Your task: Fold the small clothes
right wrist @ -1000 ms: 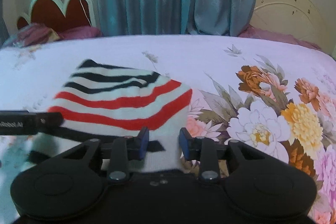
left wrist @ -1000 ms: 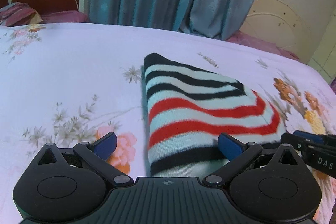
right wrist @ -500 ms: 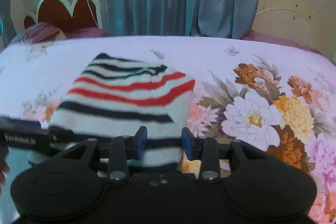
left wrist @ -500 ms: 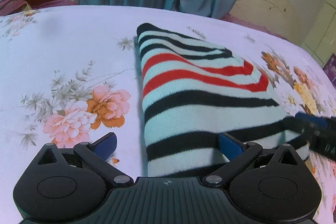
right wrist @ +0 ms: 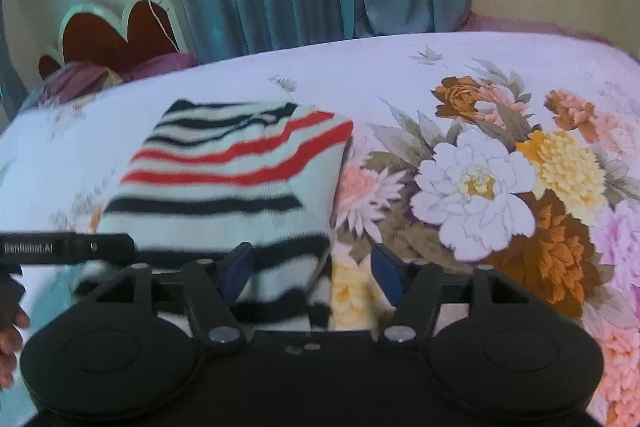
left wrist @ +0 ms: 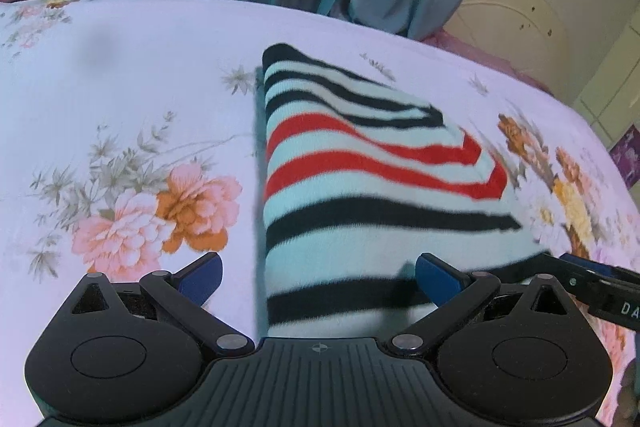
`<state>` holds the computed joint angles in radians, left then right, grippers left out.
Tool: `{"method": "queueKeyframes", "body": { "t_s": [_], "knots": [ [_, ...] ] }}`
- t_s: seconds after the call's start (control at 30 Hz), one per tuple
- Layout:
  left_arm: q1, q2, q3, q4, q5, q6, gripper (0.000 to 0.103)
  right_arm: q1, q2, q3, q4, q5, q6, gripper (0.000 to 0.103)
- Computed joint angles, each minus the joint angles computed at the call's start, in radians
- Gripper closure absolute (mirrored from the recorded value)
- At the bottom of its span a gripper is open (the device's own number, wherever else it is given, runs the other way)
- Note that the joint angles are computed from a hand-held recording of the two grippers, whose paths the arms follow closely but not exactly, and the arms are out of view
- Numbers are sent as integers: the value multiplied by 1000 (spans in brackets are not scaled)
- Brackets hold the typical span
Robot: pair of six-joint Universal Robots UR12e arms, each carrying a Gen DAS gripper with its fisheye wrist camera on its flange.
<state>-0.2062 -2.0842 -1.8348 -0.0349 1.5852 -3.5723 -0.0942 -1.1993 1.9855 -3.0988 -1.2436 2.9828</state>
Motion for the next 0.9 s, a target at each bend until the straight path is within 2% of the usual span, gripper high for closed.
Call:
{"method": "queueKeyframes", "body": {
  "t_s": [0.1, 0.33, 0.47, 0.5, 0.57, 0.67, 0.7, 0.73, 0.8, 0.9],
  "knots": [
    [2, -10, 21, -7, 0, 2, 2, -10, 18, -42, 64, 54, 33, 24],
    [14, -46, 78, -43, -36, -2, 2, -16, 86, -136, 160, 118, 82, 24],
    [34, -69, 98, -51, -119, -10, 2, -24, 124, -179, 220, 166, 94, 24],
    [38, -74, 102, -53, -140, -15, 2, -27, 133, -187, 233, 184, 98, 21],
    [46, -85, 106, -43, -177, -17, 1, -33, 145, -193, 233, 224, 104, 20],
    [51, -91, 110, -34, -213, -8, 2, -37, 155, -204, 247, 273, 89, 25],
    [52, -89, 110, -37, -219, -15, 7, -38, 156, -207, 262, 290, 85, 42],
    [52, -86, 106, -31, -218, -21, 9, -45, 156, -214, 305, 332, 79, 49],
    [59, -83, 96, -17, -233, -16, 15, -55, 155, -217, 337, 360, 72, 53],
    [64, -90, 97, -11, -245, -15, 16, -69, 169, -229, 359, 408, 74, 52]
  ]
}}
